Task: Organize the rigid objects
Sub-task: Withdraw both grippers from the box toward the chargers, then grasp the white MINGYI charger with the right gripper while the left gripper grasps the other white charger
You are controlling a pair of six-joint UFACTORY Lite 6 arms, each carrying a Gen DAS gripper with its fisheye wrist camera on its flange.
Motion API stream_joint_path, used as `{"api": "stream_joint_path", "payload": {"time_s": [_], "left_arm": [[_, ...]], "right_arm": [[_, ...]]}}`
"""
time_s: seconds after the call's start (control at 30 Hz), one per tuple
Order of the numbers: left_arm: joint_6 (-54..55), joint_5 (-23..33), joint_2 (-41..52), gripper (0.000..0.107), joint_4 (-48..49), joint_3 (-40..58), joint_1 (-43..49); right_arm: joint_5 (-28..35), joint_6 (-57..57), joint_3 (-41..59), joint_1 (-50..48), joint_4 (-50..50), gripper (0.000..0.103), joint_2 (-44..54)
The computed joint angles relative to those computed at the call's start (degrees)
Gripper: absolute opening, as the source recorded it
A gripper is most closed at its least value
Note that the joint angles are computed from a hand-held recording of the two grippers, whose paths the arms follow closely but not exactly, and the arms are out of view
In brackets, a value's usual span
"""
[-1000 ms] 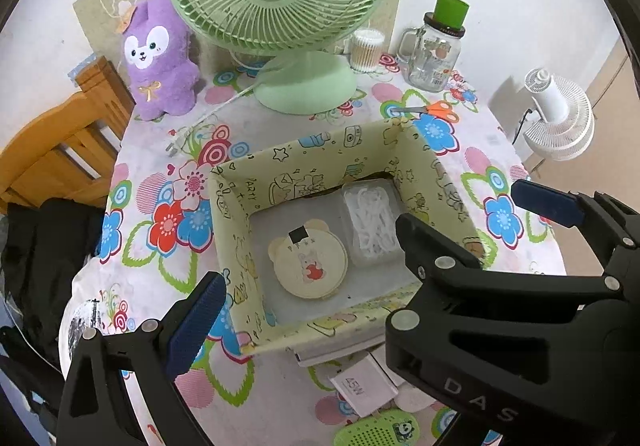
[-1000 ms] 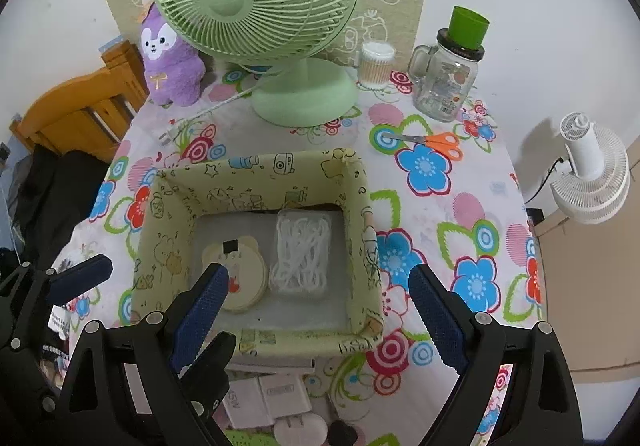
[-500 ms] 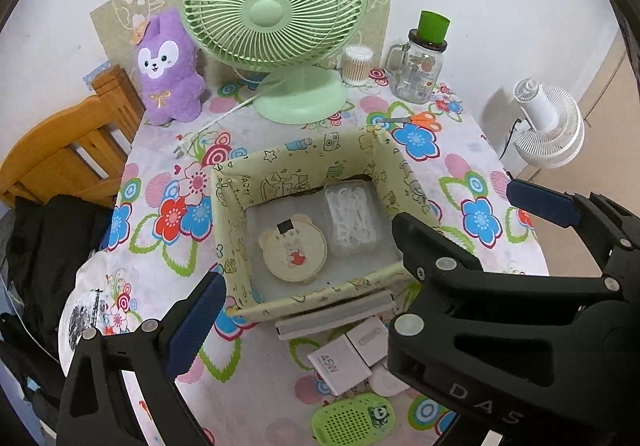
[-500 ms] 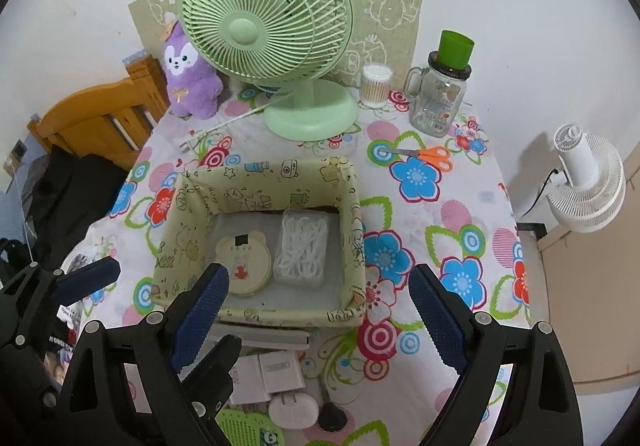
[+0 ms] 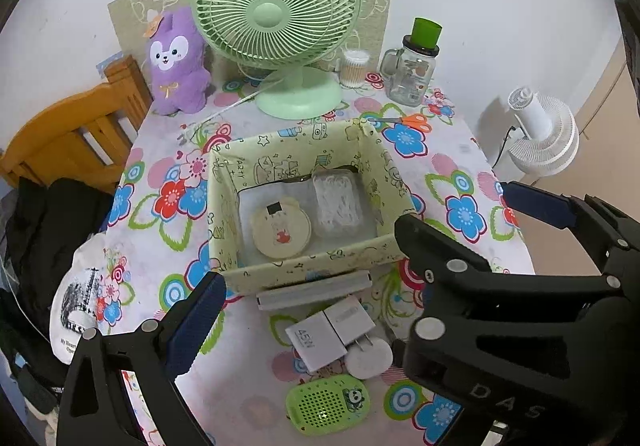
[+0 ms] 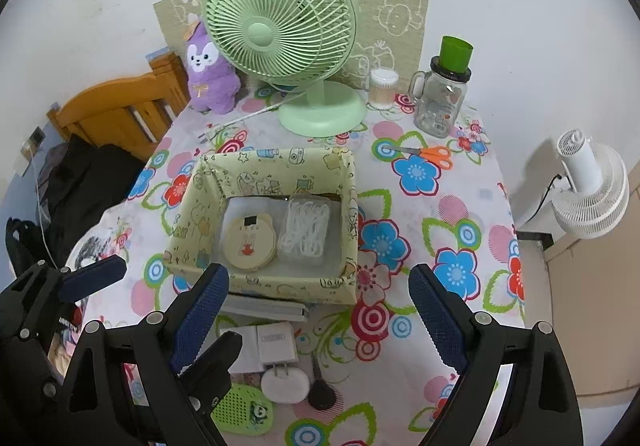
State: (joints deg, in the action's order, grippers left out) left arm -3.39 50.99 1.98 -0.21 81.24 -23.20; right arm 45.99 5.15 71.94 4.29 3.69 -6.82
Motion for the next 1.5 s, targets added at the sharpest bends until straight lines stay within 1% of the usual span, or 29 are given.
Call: {"api": "stream_joint_path", "payload": {"time_s": [0.23, 0.57, 0.67, 0.77, 1.03, 1.27, 1.5], "left_arm": [[-0.9, -1.4, -3.6, 0.1, -0.1, -4.8, 0.0], [3.7, -3.6, -7.2, 0.1, -3.1, -12.8, 2.3], [4.7, -5.8, -8.5, 0.1, -3.2, -16.5, 2.9], [4.9, -7.4, -8.6, 0.1, -3.3, -19.4, 3.0], [5.7, -10.7, -7.6, 0.1, -5.5, -24.5, 4.1], [2.5, -14.5, -5.9, 0.1, -2.6, -27.0, 3.2], [-0.1, -17.0, -2.7, 0.1, -1.5, -28.0, 2.7]], "right_arm": [[-1.1, -3.0, -4.7, -1.0, 1.4, 0.093, -4.4], [-4.3, -2.0, -13.5, 0.3, 1.0, 0.093, -10.4], [-6.2, -2.7, -17.1, 0.3, 2.5, 0.093, -12.5], [-8.3, -0.7, -20.8, 1.5, 0.4, 0.093, -14.3], [-10.6, -0.2, -26.3, 1.4, -0.1, 0.093, -15.2], [-14.1, -2.9, -29.1, 1.1, 1.3, 0.093, -13.5], [-17.1, -6.2, -30.8, 0.3, 3.4, 0.093, -10.7]]}}
